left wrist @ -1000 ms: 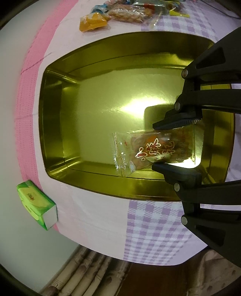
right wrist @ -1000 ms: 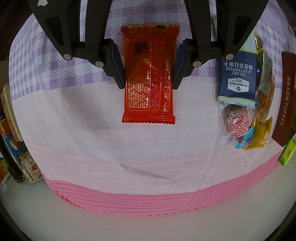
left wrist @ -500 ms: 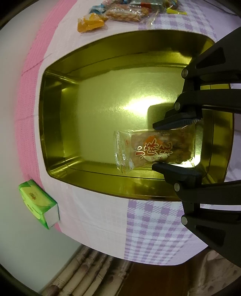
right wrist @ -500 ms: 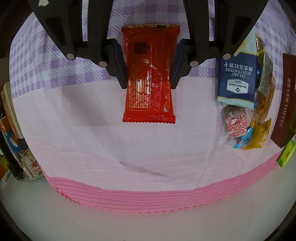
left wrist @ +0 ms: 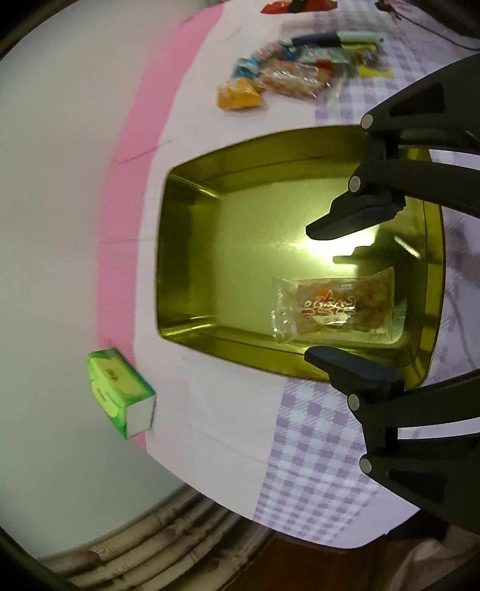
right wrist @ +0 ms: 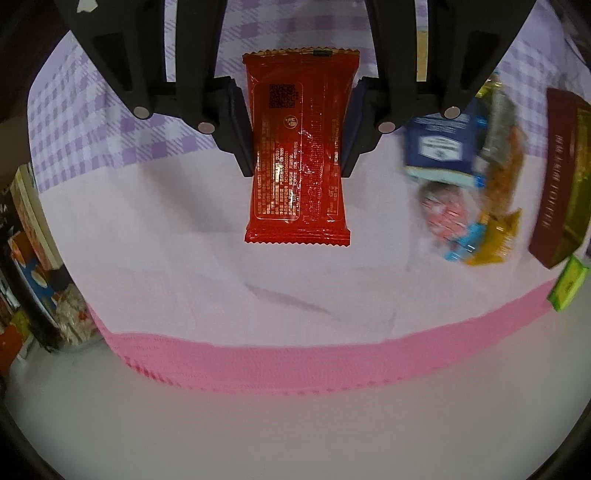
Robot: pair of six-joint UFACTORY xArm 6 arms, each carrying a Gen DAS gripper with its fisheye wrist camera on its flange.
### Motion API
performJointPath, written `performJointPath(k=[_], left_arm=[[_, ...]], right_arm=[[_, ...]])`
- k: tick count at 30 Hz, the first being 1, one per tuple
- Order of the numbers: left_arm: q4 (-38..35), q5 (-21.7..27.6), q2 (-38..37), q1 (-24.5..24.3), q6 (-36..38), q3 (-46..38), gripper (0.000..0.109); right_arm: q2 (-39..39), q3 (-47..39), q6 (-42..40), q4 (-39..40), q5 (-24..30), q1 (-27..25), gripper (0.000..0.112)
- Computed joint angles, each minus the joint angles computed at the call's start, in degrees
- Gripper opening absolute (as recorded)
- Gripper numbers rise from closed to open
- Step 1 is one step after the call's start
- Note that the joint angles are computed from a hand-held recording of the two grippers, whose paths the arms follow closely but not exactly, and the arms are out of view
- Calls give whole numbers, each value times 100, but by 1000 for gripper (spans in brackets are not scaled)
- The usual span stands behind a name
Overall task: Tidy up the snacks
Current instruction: 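Carry the red packet into the tin beside the bag, open right gripper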
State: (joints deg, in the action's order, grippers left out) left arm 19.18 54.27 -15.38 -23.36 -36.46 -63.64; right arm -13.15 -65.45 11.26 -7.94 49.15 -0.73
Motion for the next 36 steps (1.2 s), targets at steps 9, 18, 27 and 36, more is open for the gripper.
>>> performJointPath(k=[9,18,27,36], left_arm=[[418,243,-308,316,-460,164,64],[621,564,-776,587,-746,536,64],[608,782,-957,743,-767,725,65],[440,716,-923,773,-662,746,68]], right_arm=[[430,-725,-473,570,59,979,40],[967,-1244,-601,1138,41,2011,40],[1585,-1769,-526,1264,118,2750,40],[1995,-2058,-353,1210,153,3126,41]])
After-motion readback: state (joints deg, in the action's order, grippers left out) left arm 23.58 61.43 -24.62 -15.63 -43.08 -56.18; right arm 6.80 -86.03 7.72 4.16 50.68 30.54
